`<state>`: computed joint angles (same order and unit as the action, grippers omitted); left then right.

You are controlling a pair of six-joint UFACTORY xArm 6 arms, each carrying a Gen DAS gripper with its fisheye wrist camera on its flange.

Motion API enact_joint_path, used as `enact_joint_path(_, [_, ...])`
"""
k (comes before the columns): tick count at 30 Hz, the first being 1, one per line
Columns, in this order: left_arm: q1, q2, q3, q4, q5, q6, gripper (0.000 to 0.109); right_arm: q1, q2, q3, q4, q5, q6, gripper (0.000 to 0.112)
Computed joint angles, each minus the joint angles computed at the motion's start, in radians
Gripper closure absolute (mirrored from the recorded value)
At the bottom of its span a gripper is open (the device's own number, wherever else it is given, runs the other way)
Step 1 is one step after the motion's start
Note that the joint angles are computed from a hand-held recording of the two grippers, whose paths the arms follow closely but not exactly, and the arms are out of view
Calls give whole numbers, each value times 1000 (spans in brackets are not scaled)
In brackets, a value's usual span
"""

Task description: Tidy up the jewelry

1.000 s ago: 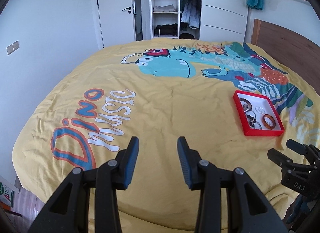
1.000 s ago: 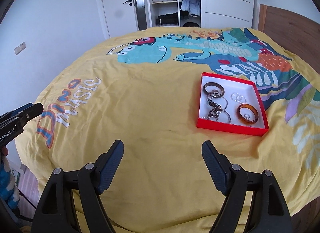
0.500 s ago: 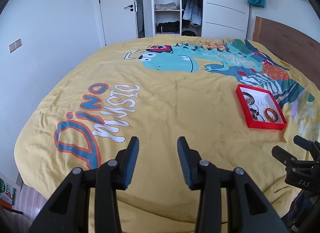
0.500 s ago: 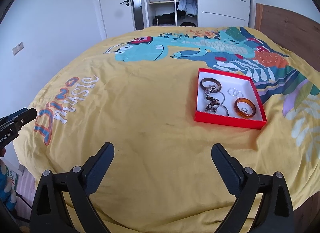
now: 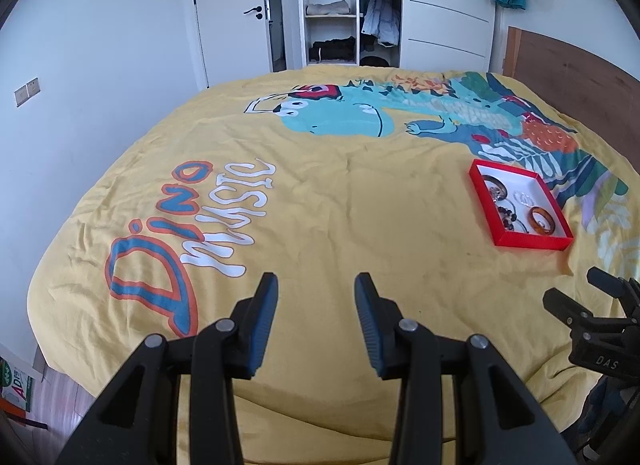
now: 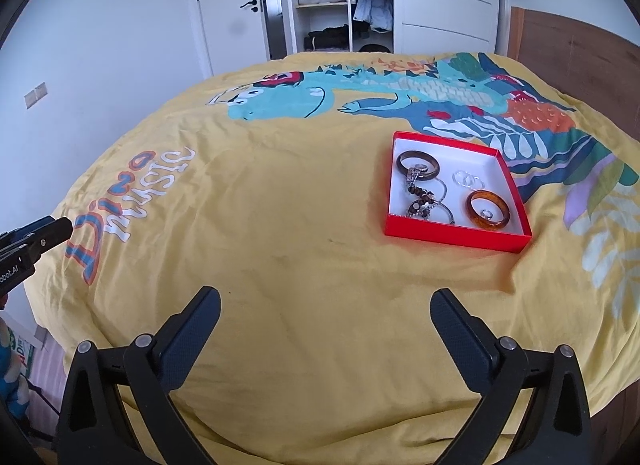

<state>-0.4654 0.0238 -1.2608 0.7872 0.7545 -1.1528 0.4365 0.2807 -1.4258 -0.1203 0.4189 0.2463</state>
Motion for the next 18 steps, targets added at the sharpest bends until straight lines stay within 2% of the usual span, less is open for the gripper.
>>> enact_joint_path(18, [10,27,-10,-32,-31,42,71,-10,9,18,8,-10,0,10])
